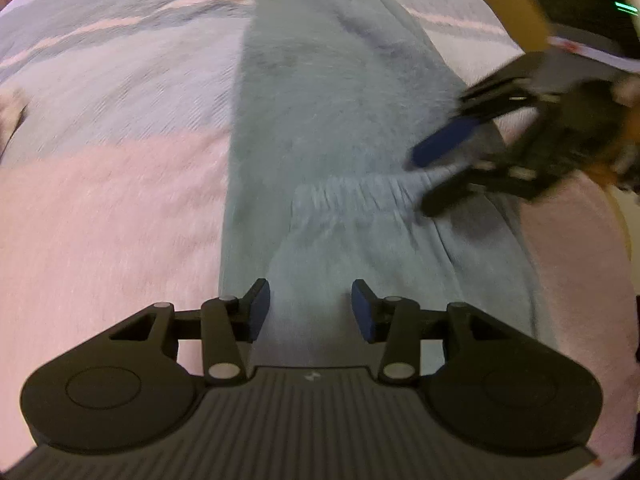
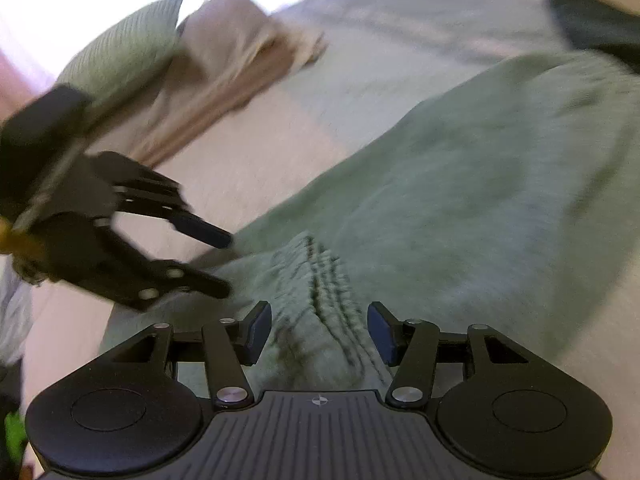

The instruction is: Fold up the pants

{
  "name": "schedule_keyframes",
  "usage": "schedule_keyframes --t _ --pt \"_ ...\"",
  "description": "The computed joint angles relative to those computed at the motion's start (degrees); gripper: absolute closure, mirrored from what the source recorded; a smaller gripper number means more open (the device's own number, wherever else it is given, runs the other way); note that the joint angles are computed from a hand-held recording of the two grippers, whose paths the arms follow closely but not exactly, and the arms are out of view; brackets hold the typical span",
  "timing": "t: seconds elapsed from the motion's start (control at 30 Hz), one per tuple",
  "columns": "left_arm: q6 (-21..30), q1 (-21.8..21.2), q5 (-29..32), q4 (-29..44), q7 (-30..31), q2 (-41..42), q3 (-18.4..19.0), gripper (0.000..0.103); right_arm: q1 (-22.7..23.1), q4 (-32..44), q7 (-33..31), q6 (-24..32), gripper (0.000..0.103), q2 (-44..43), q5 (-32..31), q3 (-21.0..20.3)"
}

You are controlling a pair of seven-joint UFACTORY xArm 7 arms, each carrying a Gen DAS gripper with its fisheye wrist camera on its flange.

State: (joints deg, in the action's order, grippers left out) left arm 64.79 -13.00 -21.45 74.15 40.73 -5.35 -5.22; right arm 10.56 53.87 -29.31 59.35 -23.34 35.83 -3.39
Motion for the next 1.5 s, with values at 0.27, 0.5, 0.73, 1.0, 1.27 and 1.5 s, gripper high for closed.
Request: schedule_keyframes --t 0.27,0.5,0.73,1.0,1.27,1.5 --pt "-3.9 -1.1 -1.2 -16.2 -5.0 -14.3 0.6 0.064 -1.6 6.2 -4.0 7.3 0.047 9.4 -1.9 1.2" --pt "-6.9 -3.0 -0.4 -20.9 -10.7 -18.6 0.7 0.064 -3.9 9.6 0.8 12.9 0.07 12.2 2.2 1.6" --pt "-11.9 -3.6 1.1 -21.0 -13.3 -18.7 1.0 0.063 -2.5 14.7 -7.1 7.2 0.073 11.0 4.8 2.5" --pt "-12.7 -3.4 3.1 -21.4 -15.0 -17.1 1.1 0.062 -2.2 9.2 -5.9 -1.5 0.062 12.5 -2.1 5.1" --pt "-11.8 -2.0 3.7 -22.8 -16.5 -17.1 2.5 0.06 3.9 -5.9 -4.3 -5.7 0.062 -6.4 2.4 1.2" --pt "-10.0 0.0 6.0 -23.0 -15.1 -22.2 4.0 0.06 3.9 -13.8 5.4 -4.6 0.06 -18.3 -3.5 3.8"
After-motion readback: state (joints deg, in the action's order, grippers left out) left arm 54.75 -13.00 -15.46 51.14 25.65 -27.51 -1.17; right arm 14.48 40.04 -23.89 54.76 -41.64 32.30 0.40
